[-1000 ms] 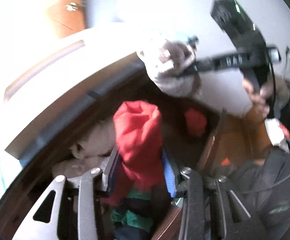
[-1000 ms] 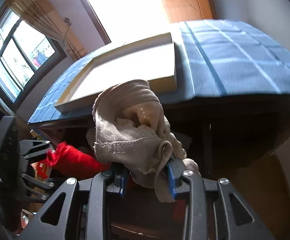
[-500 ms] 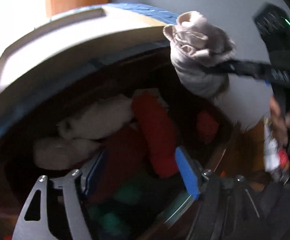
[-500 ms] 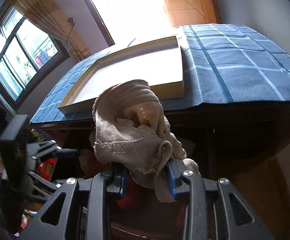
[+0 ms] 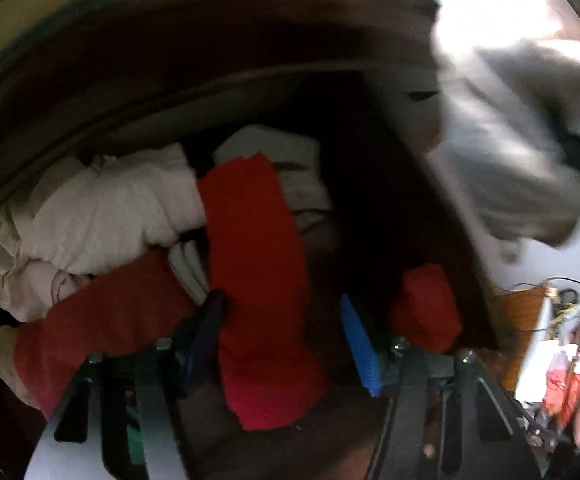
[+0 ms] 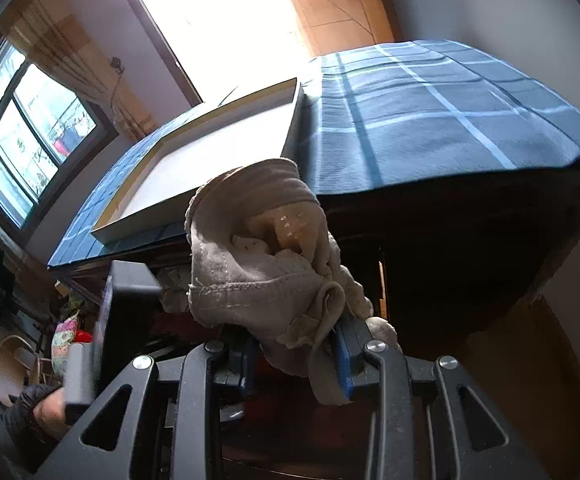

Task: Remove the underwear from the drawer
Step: 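Lift the red cloth out of the drawer with the left gripper while the right holds the underwear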

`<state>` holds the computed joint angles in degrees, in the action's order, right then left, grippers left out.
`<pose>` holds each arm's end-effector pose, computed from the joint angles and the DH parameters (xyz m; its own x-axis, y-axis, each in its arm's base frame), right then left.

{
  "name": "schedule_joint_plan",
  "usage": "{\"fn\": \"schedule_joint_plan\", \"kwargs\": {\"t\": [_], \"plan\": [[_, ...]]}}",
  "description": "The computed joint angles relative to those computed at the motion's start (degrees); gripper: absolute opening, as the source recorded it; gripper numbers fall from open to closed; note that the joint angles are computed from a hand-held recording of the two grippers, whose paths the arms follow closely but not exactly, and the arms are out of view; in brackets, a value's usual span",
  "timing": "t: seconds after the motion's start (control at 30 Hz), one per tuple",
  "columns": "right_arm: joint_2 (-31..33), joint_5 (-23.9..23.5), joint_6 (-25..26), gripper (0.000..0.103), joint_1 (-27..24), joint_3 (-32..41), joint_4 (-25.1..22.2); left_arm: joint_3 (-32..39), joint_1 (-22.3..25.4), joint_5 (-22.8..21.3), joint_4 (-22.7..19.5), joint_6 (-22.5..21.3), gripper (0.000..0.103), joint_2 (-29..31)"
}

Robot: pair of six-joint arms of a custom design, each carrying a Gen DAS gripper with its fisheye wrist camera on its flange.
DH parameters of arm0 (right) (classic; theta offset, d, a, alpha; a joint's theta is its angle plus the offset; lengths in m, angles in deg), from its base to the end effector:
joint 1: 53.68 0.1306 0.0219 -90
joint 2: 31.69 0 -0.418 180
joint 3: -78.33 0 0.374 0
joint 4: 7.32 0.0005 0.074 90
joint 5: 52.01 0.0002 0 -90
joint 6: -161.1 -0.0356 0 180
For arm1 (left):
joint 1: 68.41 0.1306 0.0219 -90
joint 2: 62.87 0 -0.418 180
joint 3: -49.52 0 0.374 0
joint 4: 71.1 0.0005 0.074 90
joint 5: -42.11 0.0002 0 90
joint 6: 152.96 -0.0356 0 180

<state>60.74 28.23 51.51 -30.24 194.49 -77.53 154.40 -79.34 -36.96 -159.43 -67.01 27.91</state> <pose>0.4171 0.1869 0.6195 -0.7941 0.0158 -0.6075 -0.2472 0.9048 0.3467 0.4108 -0.0867 0.5348 -0.9258 0.2494 -0.2840 0.3029 0.9390 -0.1628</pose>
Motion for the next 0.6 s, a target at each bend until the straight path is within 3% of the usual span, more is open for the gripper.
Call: {"fn": "schedule_joint_plan", "kwargs": {"t": [0.07,0.2,0.37,0.6], "plan": [[-0.5,-1.1,-0.3,0.035,-0.6,-0.9,0.8,0.0,-0.5,-1.5,-0.6,1.4,0.058,1.1],[-1.0,-1.7,-0.2,0.035,-1.3,-1.6,1.6,-0.1,-0.1,1.9,-0.9,-0.2,0.036,1.3],[-1.1,-1.9,-0.8,0.035,-1.6,-0.8,1.9,1.6,1.8,3.6,-2.9,-3.5,0.033,-1.9],[2.5,-2.4,-0.2,0.035,0.0,6.5,1.0,10.6,8.9,10.7,-7.9,-10.7,0.034,-5.4]]}}
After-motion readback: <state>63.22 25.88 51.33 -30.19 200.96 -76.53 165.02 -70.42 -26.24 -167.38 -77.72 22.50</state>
